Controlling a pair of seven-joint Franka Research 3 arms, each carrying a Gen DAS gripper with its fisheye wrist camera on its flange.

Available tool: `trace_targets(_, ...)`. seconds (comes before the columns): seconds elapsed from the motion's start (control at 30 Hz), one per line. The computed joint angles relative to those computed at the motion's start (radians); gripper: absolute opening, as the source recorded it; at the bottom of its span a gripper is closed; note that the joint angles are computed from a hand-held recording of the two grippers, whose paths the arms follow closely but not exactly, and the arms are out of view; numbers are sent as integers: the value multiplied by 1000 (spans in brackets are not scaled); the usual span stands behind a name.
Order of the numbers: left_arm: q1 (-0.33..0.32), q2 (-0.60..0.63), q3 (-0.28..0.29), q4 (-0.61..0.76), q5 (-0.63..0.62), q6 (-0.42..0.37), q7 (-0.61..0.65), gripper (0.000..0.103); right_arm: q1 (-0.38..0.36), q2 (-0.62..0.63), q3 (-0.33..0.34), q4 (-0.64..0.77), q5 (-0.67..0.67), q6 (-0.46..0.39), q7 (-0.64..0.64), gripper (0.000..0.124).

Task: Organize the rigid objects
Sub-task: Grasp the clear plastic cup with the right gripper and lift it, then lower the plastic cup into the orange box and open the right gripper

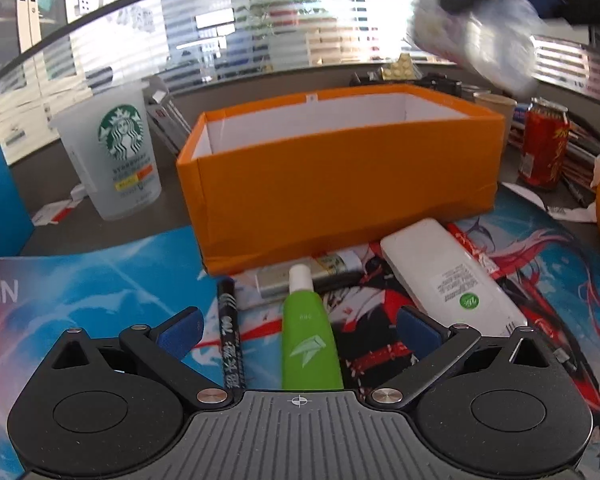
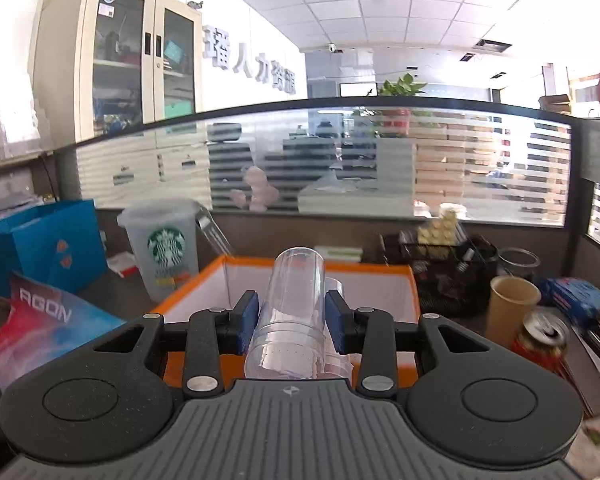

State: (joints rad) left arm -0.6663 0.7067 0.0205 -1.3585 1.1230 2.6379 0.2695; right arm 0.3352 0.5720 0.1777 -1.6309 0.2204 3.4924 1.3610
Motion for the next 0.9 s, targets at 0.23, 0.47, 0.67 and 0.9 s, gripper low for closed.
trace_targets(0.23,8,32,-6,18,-41,4,4,103,-60,125,85,233,-49,-127,21,34)
trace_targets(0.47,-21,43,26,16,18,25,-34,103,-15,246,72,458,-21,-250,-34,34)
trace_targets(0.67,-70,24,79,-2,135,17,-149,103,28,310,31,574,21,-311,-66,34)
trace_targets(0.9,-32,13,28,-1,253,46,-206,103,65,357,-30,659,46,-363,-62,34)
